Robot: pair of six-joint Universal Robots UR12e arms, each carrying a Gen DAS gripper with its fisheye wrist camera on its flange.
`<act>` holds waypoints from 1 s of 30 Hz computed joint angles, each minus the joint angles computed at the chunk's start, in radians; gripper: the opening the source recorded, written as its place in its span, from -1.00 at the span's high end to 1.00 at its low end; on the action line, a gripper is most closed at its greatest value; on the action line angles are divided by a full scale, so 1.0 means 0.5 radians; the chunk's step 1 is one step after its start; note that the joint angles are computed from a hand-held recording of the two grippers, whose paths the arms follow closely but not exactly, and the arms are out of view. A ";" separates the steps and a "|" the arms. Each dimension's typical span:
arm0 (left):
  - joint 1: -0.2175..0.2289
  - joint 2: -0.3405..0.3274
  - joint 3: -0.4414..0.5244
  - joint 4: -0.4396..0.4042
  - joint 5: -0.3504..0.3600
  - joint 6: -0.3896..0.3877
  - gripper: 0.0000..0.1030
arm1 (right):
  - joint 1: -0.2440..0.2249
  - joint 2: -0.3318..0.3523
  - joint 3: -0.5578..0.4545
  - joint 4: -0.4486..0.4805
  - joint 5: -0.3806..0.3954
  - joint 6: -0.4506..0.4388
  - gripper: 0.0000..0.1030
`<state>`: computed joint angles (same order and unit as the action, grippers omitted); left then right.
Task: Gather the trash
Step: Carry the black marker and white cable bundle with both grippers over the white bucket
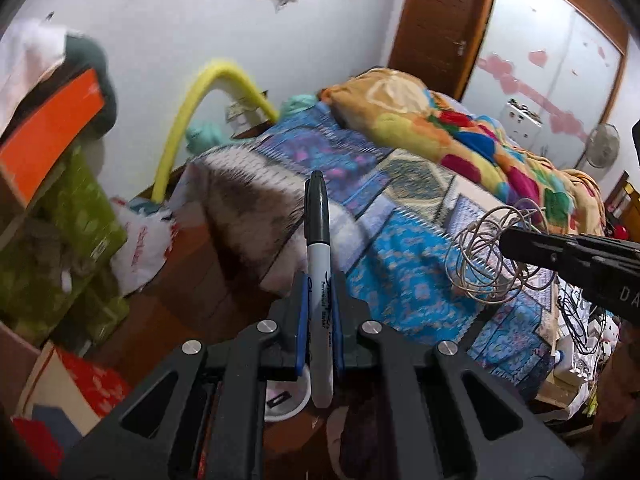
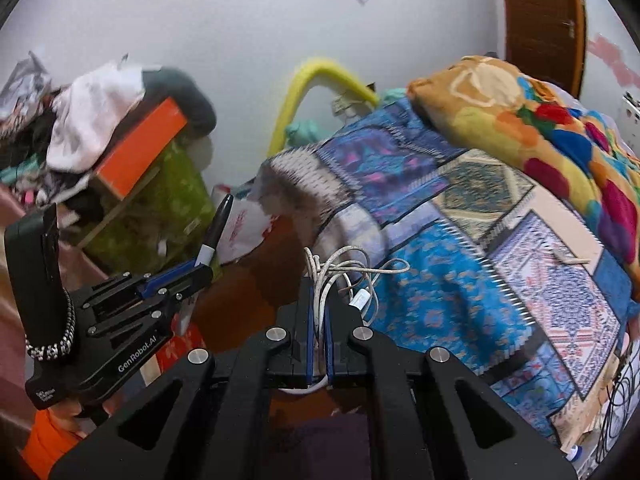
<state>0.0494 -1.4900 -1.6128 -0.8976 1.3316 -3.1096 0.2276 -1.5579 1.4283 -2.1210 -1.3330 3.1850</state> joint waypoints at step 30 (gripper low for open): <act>0.167 -0.087 -0.254 -0.577 0.167 -0.163 0.81 | 0.273 0.568 -0.318 0.922 -0.010 -0.042 0.92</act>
